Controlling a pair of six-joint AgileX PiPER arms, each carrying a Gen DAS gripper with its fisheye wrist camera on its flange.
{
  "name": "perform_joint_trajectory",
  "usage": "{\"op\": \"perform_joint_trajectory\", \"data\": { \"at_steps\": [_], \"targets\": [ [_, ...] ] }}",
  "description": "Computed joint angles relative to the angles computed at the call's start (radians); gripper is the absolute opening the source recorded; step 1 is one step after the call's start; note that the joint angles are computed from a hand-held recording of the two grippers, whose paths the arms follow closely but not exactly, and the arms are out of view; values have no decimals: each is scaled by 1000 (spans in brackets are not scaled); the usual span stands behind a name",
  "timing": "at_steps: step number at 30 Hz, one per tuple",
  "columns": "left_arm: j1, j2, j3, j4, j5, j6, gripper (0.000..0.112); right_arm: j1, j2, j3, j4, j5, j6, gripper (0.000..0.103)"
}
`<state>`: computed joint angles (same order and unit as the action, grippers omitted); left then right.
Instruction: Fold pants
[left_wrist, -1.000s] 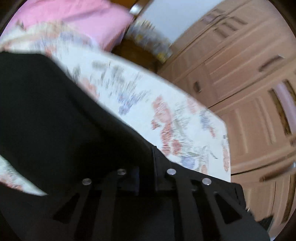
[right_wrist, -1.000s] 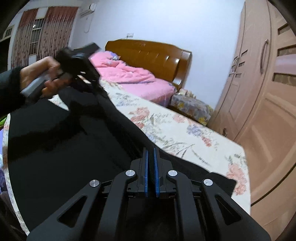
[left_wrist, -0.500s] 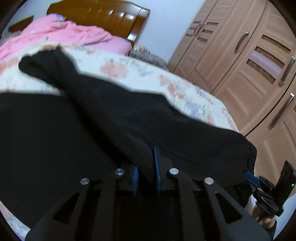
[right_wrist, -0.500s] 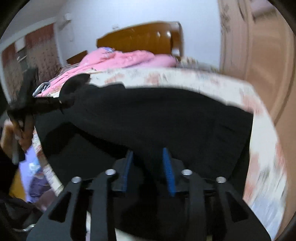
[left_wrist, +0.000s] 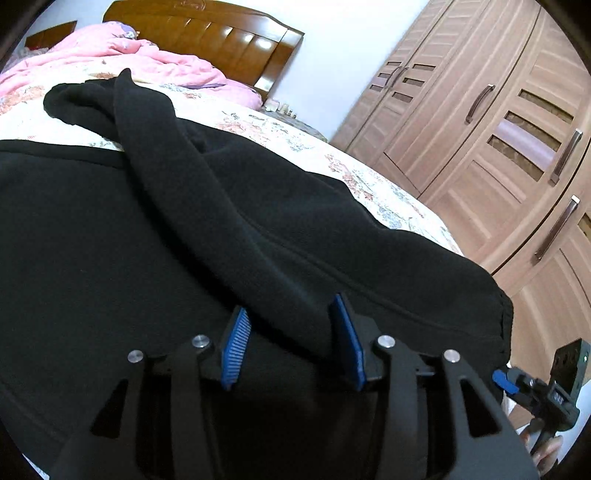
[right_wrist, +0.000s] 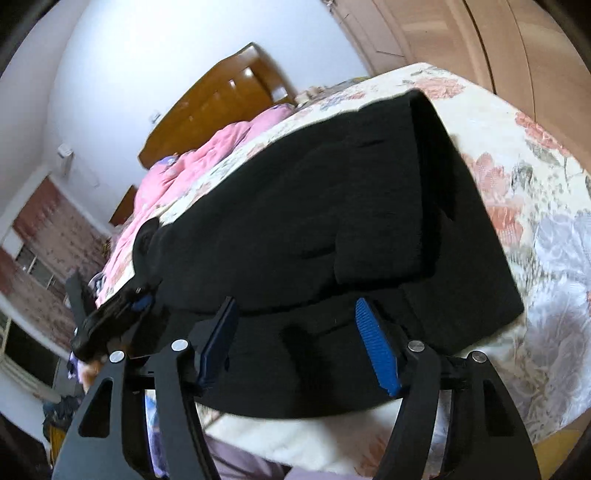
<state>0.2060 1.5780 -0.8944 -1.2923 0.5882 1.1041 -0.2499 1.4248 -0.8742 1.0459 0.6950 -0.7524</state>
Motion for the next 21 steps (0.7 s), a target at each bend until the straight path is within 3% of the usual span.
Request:
{"op": "perform_joint_trajectory", "data": {
  "at_steps": [4,7,11,14,16,17,19,21],
  "targets": [
    [-8,-12,11,-3,-4,5,48,43,15,-12,-15,-107,139,64],
    [0,-13,8,2,5,5,48,66,-17,57,48,-180,116,64],
    [2,-18,15,3,2,17,51,88,33,41,102,-72,25,53],
    [7,-26,25,5,2,29,52,128,47,29,94,-161,55,48],
    [28,-22,21,2,42,40,58,137,61,28,184,-198,27,39],
    [49,-17,14,3,86,45,66,140,63,30,213,-207,5,29],
    [85,-4,-12,30,150,-2,76,137,58,38,261,-210,-63,22],
    [125,18,-70,82,196,-119,78,144,44,49,300,-222,-118,18]
  ]
}}
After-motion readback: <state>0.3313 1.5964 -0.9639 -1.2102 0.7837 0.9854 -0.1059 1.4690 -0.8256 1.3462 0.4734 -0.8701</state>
